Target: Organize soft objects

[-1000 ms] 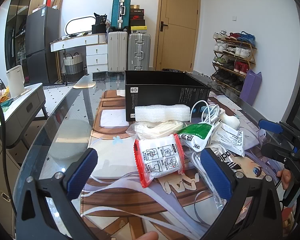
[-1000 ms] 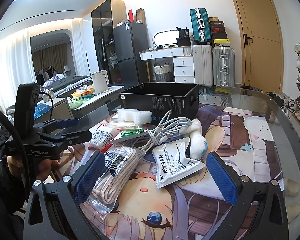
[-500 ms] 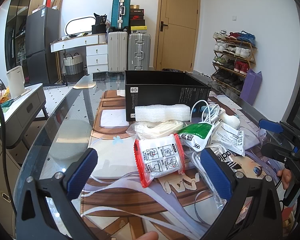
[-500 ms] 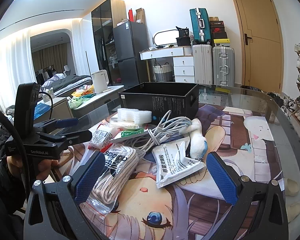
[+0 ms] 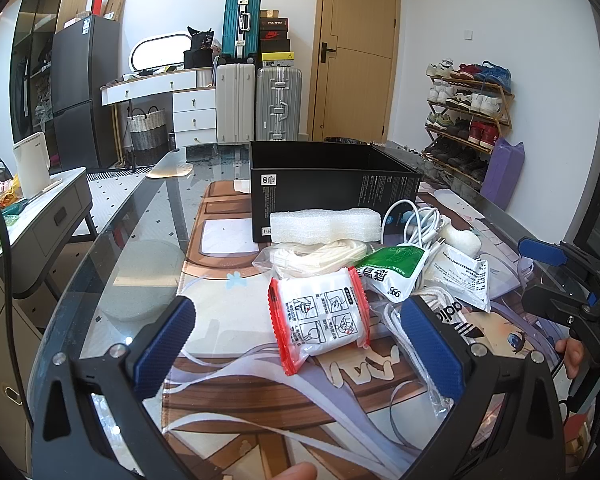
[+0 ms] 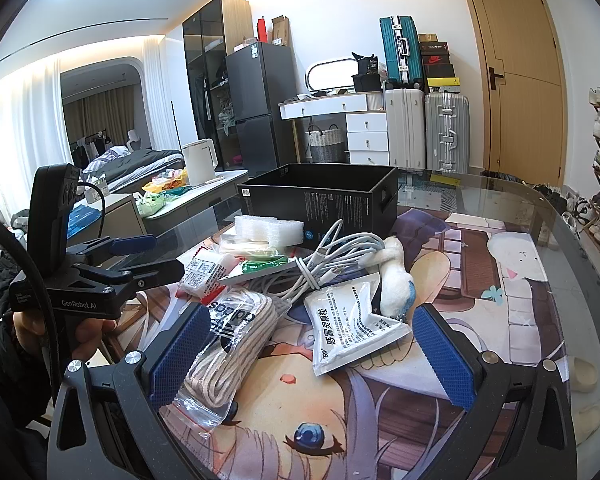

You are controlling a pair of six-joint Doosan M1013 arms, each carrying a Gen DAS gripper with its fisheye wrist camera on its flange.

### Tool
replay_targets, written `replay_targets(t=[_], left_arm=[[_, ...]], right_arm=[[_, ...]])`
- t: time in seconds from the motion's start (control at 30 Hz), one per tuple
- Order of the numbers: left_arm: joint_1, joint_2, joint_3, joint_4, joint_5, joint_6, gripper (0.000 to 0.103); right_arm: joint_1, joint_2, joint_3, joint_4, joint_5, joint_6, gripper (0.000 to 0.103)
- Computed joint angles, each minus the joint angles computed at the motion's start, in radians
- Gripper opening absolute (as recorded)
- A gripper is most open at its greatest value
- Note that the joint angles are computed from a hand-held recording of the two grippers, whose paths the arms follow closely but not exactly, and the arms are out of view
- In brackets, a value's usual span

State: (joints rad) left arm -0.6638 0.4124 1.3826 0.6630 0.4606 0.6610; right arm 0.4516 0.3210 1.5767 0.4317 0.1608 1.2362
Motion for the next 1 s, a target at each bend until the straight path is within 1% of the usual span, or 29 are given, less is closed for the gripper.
replay_targets(t=[0.23, 0.3, 0.33, 0.37, 0.43, 0.47, 0.53, 0.6, 0.63, 0.67, 0.7, 0.73, 0.77, 0.8, 0.83, 0.87, 0.9, 0.93, 0.97, 1.0], left_arm=[[0.0, 0.0, 0.0, 0.0, 0.002, 0.0, 0.103], [-0.001, -0.001, 0.002, 0.024, 0.004, -0.023, 0.103], [-0.001, -0.001, 0.003, 0.028, 0.004, -0.028, 0.103], [0.001, -0.002, 0.003, 0.018, 0.003, -0.016, 0.103], [0.003, -0.002, 0.003, 0.011, 0.007, -0.004, 0.103], [0.002, -0.002, 0.004, 0.015, 0.008, -0.004, 0.103], [0.0, -0.002, 0.001, 0.012, 0.015, 0.008, 0.103], [-0.003, 0.0, -0.005, 0.016, 0.026, 0.016, 0.103], [-0.005, -0.001, -0.004, 0.04, 0.027, 0.002, 0.103], [-0.007, -0.003, -0.001, 0.067, 0.028, -0.014, 0.103], [-0.008, -0.003, -0.003, 0.076, 0.034, -0.013, 0.103], [-0.007, -0.003, -0.005, 0.065, 0.037, 0.005, 0.103], [-0.008, -0.002, -0.01, 0.053, 0.039, 0.021, 0.103], [-0.007, -0.001, -0.013, 0.031, 0.04, 0.046, 0.103], [-0.005, 0.001, -0.019, 0.004, 0.046, 0.075, 0.103], [-0.004, 0.004, -0.026, -0.024, 0.056, 0.105, 0.103], [-0.002, 0.008, -0.035, -0.055, 0.067, 0.138, 0.103], [-0.001, 0.015, -0.048, -0.09, 0.088, 0.175, 0.103], [-0.001, 0.025, -0.064, -0.121, 0.116, 0.208, 0.103], [0.0, 0.033, -0.076, -0.139, 0.134, 0.227, 0.103]], right_arm=[[0.0, 0.001, -0.001, -0.012, 0.0, 0.015, 0.103], [0.001, -0.001, 0.001, -0.013, 0.0, 0.015, 0.103], [0.001, -0.002, 0.001, -0.034, 0.002, 0.037, 0.103], [0.003, -0.003, 0.0, -0.084, 0.006, 0.088, 0.103], [-0.001, 0.004, -0.004, -0.099, 0.008, 0.103, 0.103], [0.002, 0.0, -0.006, -0.149, 0.012, 0.155, 0.103], [0.0, 0.009, -0.021, -0.198, 0.031, 0.207, 0.103], [0.001, 0.011, -0.029, -0.276, 0.046, 0.279, 0.103], [0.004, 0.011, -0.039, -0.345, 0.086, 0.338, 0.103], [0.006, 0.013, -0.046, -0.403, 0.106, 0.388, 0.103], [0.007, 0.015, -0.051, -0.427, 0.114, 0.413, 0.103], [0.009, 0.017, -0.059, -0.48, 0.135, 0.455, 0.103], [0.01, 0.017, -0.06, -0.528, 0.136, 0.49, 0.103], [0.01, 0.018, -0.06, -0.532, 0.135, 0.501, 0.103], [0.011, 0.02, -0.065, -0.57, 0.152, 0.533, 0.103], [0.009, 0.02, -0.07, -0.577, 0.168, 0.539, 0.103], [0.006, 0.024, -0.074, -0.532, 0.17, 0.522, 0.103], [0.003, 0.027, -0.083, -0.52, 0.197, 0.508, 0.103], [-0.002, 0.034, -0.095, -0.456, 0.221, 0.48, 0.103], [-0.003, 0.038, -0.102, -0.443, 0.241, 0.48, 0.103]])
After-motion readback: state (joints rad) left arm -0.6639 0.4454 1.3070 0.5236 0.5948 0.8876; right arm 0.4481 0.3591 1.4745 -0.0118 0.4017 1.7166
